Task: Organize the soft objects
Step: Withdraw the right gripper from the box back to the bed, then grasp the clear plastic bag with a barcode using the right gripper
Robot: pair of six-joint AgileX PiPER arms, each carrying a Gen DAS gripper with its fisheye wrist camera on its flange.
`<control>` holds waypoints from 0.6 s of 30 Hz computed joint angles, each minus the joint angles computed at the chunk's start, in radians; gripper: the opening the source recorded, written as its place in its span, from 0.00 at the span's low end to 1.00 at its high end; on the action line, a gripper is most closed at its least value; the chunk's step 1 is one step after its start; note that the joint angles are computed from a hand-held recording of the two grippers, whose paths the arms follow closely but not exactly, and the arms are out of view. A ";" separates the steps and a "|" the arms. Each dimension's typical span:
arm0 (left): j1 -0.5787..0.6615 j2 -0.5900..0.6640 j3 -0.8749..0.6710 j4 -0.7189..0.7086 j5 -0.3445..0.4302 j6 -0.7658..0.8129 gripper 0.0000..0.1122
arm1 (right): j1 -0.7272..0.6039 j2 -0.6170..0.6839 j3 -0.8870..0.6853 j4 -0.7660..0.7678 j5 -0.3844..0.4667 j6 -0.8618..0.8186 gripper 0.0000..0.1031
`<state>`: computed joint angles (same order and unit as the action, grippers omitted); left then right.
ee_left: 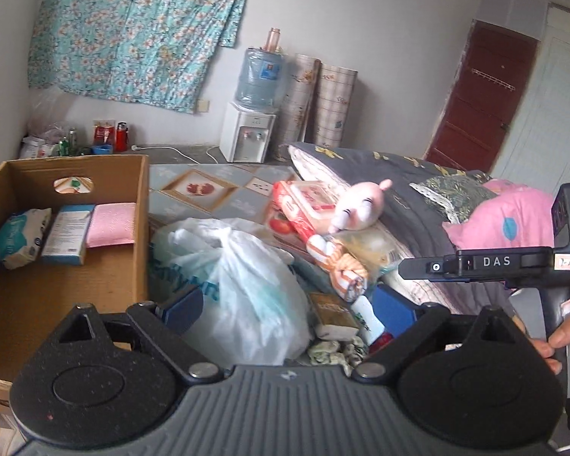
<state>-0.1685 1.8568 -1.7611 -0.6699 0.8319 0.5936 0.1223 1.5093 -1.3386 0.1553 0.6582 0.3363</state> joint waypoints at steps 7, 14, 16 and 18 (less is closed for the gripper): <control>-0.121 -0.010 0.114 -0.041 -0.114 0.086 0.86 | 0.007 -0.061 0.095 -0.095 0.003 0.089 0.75; -0.215 0.084 0.048 -0.044 -0.223 0.097 0.85 | -0.054 -0.016 0.051 -0.096 -0.002 0.057 0.75; -0.230 0.132 -0.012 -0.036 -0.226 0.079 0.85 | -0.070 0.012 0.024 -0.101 0.000 0.042 0.75; -0.244 0.192 -0.097 0.001 -0.200 0.024 0.82 | -0.091 0.044 -0.005 -0.085 0.000 0.013 0.75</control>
<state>-0.4120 2.0489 -1.8580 -0.6689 0.6323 0.6177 0.0315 1.5534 -1.3433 0.0707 0.6583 0.3497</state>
